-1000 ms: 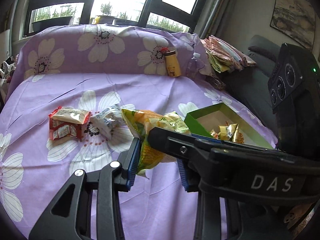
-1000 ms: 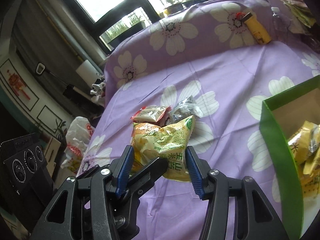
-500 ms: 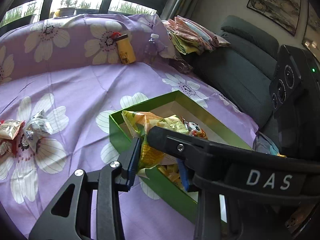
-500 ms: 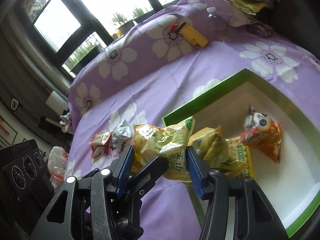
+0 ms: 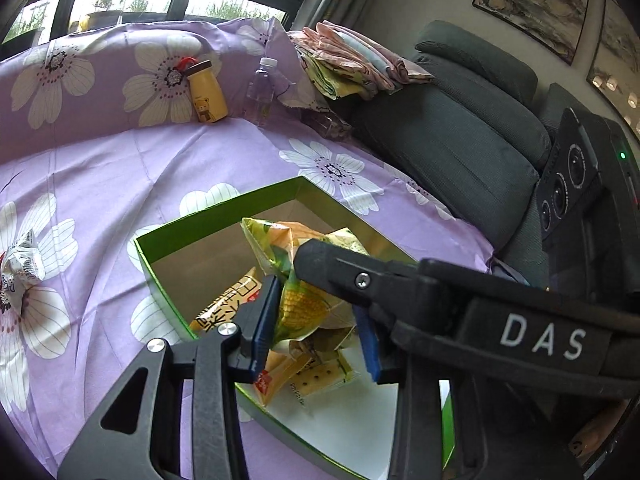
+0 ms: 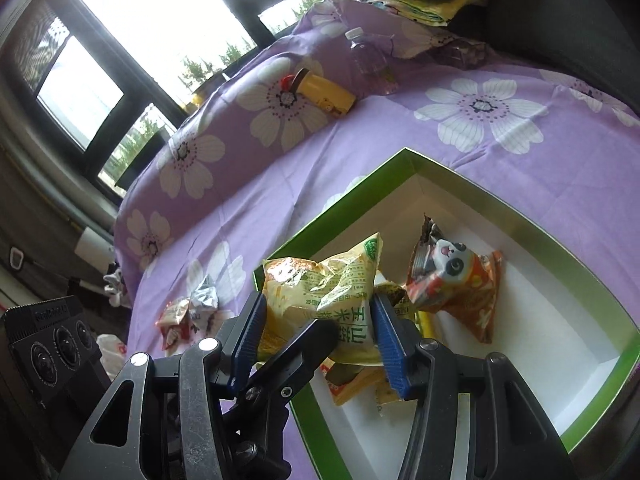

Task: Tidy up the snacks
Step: 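Lower the yellow-green bag into the box and open the right gripper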

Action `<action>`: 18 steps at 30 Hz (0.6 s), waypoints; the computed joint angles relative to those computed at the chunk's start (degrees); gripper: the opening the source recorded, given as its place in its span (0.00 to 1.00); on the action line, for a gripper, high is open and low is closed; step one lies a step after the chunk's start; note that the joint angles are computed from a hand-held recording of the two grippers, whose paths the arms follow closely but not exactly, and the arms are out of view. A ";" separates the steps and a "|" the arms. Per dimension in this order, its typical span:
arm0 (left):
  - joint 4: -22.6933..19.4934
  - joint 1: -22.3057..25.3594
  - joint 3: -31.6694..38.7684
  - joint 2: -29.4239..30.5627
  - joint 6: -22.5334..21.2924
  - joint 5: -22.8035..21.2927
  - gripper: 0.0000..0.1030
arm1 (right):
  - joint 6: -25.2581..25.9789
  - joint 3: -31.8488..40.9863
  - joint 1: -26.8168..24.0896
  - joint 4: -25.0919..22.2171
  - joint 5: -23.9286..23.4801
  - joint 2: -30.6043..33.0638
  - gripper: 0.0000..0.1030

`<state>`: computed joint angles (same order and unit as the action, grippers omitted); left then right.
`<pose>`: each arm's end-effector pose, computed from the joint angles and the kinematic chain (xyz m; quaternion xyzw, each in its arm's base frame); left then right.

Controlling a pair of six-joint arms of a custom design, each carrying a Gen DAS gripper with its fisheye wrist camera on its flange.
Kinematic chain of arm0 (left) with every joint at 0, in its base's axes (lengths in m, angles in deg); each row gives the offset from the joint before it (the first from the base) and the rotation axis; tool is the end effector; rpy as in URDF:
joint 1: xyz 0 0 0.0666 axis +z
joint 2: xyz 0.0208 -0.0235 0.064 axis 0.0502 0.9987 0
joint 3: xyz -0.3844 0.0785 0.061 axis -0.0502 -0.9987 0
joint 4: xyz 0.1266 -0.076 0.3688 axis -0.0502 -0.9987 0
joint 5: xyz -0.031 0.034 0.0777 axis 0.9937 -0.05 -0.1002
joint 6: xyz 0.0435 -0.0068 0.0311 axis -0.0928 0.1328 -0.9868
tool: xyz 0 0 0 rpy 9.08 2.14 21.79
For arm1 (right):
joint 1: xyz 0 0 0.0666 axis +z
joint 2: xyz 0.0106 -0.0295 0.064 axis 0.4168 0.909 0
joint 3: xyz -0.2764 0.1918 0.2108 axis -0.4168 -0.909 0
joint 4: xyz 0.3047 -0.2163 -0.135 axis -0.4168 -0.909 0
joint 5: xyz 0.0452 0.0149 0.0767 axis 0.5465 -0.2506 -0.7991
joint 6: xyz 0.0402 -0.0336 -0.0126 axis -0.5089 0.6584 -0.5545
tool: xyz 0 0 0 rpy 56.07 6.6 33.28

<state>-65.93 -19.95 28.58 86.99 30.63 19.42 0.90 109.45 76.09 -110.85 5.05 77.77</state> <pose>0.4781 -0.2192 0.5351 0.2275 0.8577 -0.3048 0.3459 0.3992 0.4736 0.5059 0.2008 0.8700 0.2185 0.3937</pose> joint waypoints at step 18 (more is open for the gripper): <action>-5.21 -2.75 3.75 4.01 0.76 1.43 0.35 | -6.54 -4.50 -1.34 -3.03 0.61 -2.75 0.56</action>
<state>-71.14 -22.70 32.33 91.00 31.38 20.84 -5.64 104.95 74.75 -113.88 5.66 75.02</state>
